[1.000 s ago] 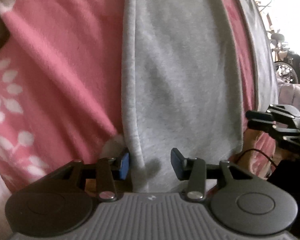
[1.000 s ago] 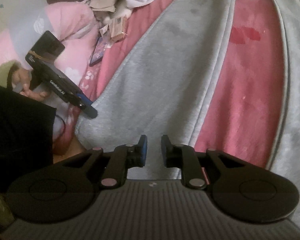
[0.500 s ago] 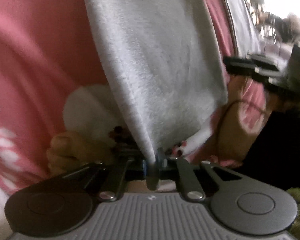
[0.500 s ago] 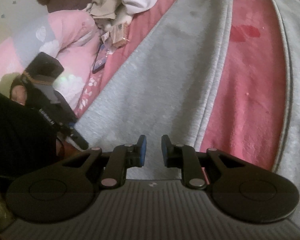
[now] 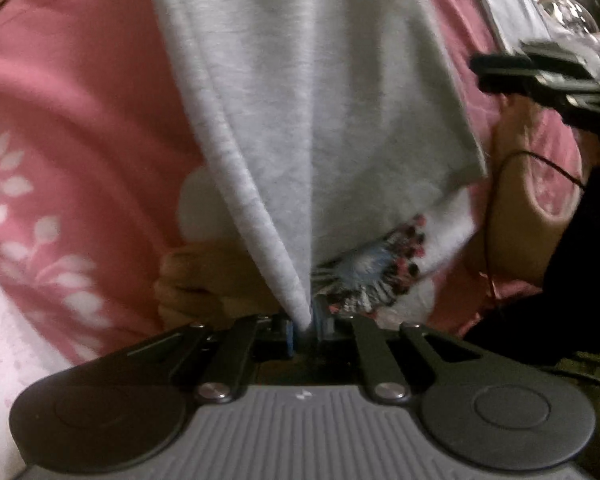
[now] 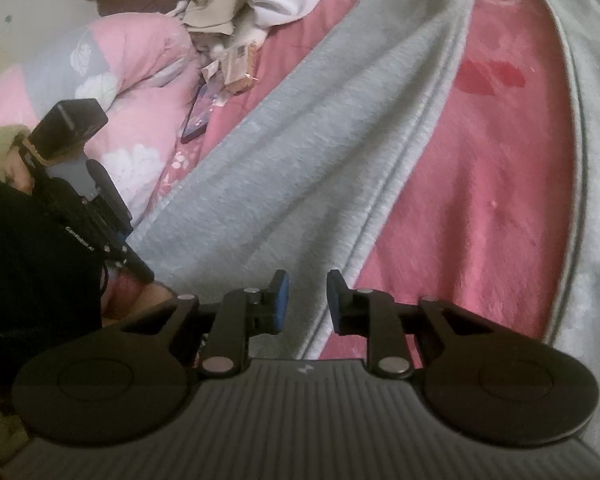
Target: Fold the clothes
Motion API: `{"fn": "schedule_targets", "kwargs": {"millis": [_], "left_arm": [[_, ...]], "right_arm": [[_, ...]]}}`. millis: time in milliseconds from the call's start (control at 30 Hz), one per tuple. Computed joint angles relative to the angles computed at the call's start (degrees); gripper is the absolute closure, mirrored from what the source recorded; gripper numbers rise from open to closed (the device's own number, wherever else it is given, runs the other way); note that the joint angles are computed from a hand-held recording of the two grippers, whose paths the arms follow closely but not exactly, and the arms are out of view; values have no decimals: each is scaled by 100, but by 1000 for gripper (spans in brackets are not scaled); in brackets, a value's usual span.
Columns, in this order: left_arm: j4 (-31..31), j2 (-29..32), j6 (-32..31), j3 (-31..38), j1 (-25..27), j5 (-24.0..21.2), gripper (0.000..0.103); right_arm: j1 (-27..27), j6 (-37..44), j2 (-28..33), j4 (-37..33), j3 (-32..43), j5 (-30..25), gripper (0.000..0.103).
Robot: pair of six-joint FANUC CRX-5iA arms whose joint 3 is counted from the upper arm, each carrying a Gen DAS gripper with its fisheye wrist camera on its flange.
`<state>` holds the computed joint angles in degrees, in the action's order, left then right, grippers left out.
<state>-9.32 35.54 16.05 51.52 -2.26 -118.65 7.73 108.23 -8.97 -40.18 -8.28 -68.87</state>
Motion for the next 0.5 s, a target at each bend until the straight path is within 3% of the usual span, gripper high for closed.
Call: {"fn": "schedule_targets", "kwargs": {"millis": [100, 233, 400, 500], "left_arm": [[-70, 25, -81, 67, 13, 5, 92], [-86, 187, -13, 339, 31, -72, 93], [-114, 291, -92, 485, 23, -75, 93], [-77, 301, 2, 447, 32, -58, 94]], "right_arm": [[103, -63, 64, 67, 97, -27, 80], [83, -621, 154, 212, 174, -225, 67], [-274, -1382, 376, -36, 103, -575, 66], [-444, -1276, 600, -506, 127, -1048, 67]]}}
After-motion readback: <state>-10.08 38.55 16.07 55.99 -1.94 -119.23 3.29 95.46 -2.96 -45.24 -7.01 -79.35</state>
